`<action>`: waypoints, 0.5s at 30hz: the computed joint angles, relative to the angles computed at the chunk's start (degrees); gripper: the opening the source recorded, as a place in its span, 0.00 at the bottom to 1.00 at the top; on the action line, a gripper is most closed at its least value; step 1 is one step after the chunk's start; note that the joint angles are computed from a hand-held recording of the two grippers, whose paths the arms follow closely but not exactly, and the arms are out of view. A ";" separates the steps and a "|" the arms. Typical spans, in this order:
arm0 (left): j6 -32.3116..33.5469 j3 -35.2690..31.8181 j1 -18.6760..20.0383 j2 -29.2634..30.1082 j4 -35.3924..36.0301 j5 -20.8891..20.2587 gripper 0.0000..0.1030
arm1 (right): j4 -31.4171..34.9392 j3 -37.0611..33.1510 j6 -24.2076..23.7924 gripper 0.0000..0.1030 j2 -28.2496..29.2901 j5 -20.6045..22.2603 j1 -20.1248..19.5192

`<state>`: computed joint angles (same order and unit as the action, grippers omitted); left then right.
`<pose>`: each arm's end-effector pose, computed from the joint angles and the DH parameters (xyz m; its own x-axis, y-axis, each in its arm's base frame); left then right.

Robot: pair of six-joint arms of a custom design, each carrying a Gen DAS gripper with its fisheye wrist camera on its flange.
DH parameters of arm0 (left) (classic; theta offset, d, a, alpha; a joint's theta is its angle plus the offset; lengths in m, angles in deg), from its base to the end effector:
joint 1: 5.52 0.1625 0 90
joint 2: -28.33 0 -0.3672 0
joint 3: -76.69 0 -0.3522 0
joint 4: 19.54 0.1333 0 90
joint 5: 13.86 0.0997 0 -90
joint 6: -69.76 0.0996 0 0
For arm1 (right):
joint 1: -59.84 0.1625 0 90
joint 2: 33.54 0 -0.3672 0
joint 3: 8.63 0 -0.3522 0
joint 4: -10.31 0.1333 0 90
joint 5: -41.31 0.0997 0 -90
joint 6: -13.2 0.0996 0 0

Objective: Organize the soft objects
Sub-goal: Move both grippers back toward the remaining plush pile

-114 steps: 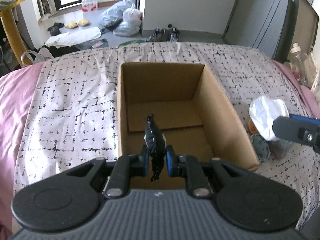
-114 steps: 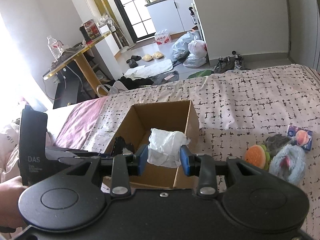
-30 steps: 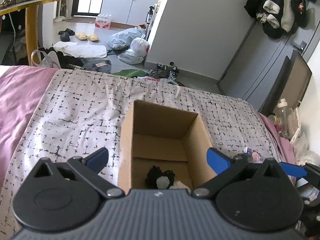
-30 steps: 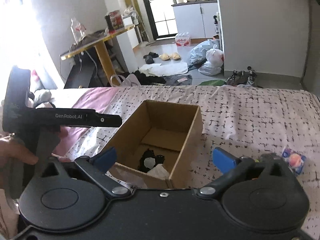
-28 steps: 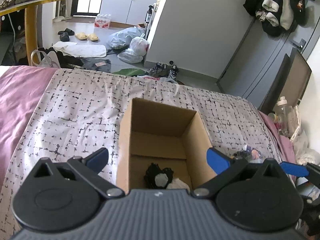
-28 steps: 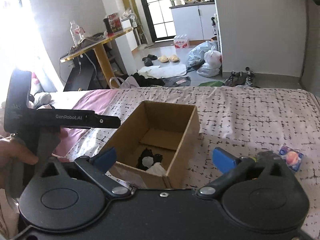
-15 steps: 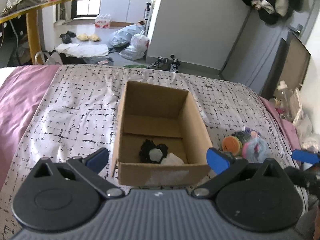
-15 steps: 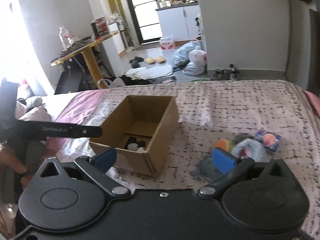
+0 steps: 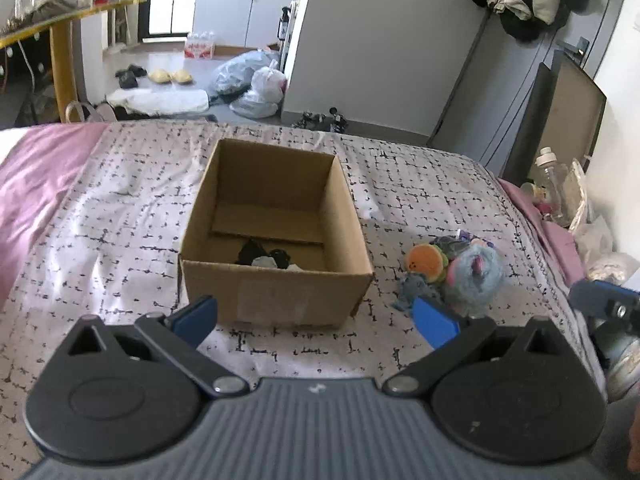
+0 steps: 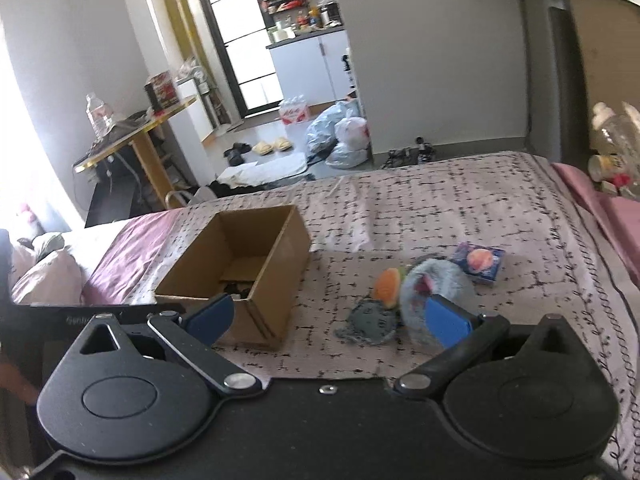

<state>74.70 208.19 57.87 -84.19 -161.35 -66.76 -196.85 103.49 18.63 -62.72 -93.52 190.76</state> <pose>0.0299 -0.3721 0.3745 -0.8240 0.1293 -0.5517 0.4490 0.7429 -0.4965 0.3660 -0.3260 -0.0103 -0.8433 -0.1051 0.5271 -0.4639 0.6376 -0.6150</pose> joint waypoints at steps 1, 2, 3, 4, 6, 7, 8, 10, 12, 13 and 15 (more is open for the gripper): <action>-0.41 0.74 -0.79 -0.59 -0.06 0.93 1.00 | -0.89 0.81 0.05 1.00 -0.34 -0.08 -0.02; -0.88 1.57 -1.61 -1.29 -0.50 1.77 1.00 | -1.33 1.37 0.15 1.00 -0.59 -0.21 0.05; -1.06 2.36 -2.30 -1.90 -1.28 2.26 1.00 | -1.95 2.00 0.30 1.00 -0.79 -0.50 0.14; -0.88 2.93 -2.81 -2.46 -1.76 2.28 1.00 | -2.47 2.46 0.40 1.00 -0.91 -0.73 0.17; -0.35 4.03 -4.11 -3.46 -2.07 2.44 1.00 | -3.34 3.16 0.80 1.00 -0.99 -1.38 0.24; -0.22 4.57 -4.75 -3.82 -2.24 2.82 1.00 | -3.99 3.53 1.12 1.00 -0.99 -1.73 0.24; 0.03 5.20 -5.48 -4.11 -2.49 3.16 1.00 | -4.58 3.80 1.52 1.00 -0.95 -2.03 0.26; -0.22 5.92 -6.58 -4.36 -1.77 3.50 1.00 | -5.68 4.58 2.28 1.00 -1.08 -2.06 0.07; -0.94 6.48 -7.34 -4.62 -0.93 3.32 1.00 | -6.68 5.00 2.21 1.00 -0.99 -2.57 0.04; -1.17 6.89 -7.79 -4.78 -0.79 3.39 1.00 | -6.92 5.12 2.04 1.00 -0.92 -3.13 0.09; -1.22 7.80 -8.76 -4.93 -0.76 3.75 1.00 | -7.40 5.71 1.86 1.00 -1.03 -3.29 -0.09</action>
<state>73.48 215.99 49.10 -89.12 -162.11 -63.01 -204.25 109.20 20.49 -63.76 -96.80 190.67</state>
